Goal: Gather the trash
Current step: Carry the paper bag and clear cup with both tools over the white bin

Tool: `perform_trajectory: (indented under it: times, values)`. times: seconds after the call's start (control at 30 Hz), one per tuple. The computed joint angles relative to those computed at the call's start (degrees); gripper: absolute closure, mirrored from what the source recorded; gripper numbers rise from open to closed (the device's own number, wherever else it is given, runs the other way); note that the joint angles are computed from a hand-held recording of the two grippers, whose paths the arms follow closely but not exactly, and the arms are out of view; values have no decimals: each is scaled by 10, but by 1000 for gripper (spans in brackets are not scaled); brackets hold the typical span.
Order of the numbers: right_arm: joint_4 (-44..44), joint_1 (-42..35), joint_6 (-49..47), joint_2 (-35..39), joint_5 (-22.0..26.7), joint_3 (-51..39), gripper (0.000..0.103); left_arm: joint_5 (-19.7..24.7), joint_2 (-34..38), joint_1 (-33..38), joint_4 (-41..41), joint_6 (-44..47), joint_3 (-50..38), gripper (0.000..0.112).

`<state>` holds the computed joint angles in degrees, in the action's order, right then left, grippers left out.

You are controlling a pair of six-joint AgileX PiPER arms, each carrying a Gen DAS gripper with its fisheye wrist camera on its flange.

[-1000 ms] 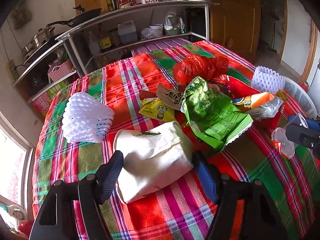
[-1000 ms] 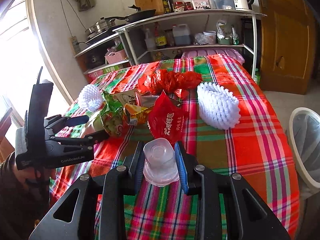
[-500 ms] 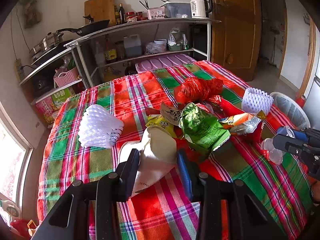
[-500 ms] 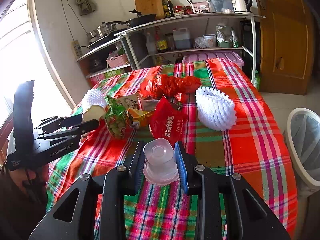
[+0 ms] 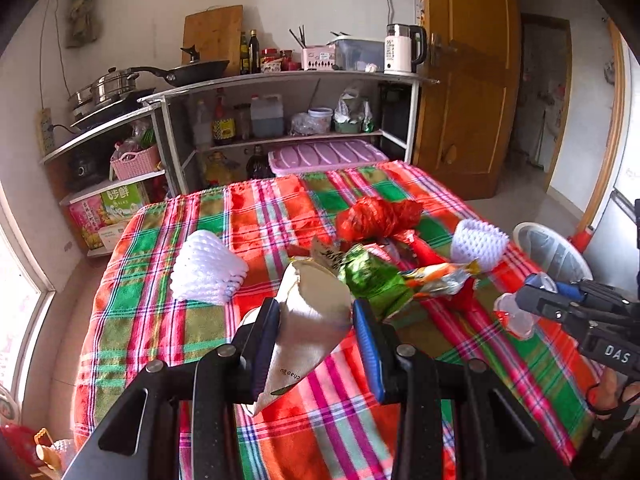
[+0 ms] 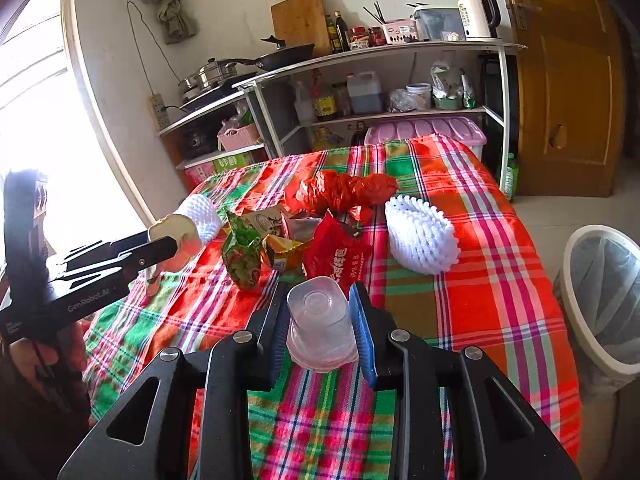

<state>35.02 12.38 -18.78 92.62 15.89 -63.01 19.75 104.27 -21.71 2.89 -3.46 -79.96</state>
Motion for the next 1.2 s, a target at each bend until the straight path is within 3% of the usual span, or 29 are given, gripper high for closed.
perform_trajectory:
  times: [0.1, 0.23, 0.63, 0.87, 1.03, 1.2]
  values:
    - [5, -7, -6, -15, -1, 10, 72, 3, -10, -8, -38, 31, -1, 74]
    - [2, -23, -4, -35, -3, 20, 72, 5, -10, -36, -21, 18, -16, 74]
    - [-6, -111, -25, -99, 20, 48, 72, 37, 48, -105, -62, 34, -129, 74]
    - [35, -176, -81, -116, 45, 46, 72, 75, 93, -133, -60, 24, -218, 74]
    - [69, -220, -120, -126, 65, 45, 72, 106, 126, -138, -125, 68, -286, 74]
    - [96, -272, -157, -129, 92, 32, 72, 166, 184, -147, -163, 91, -401, 74]
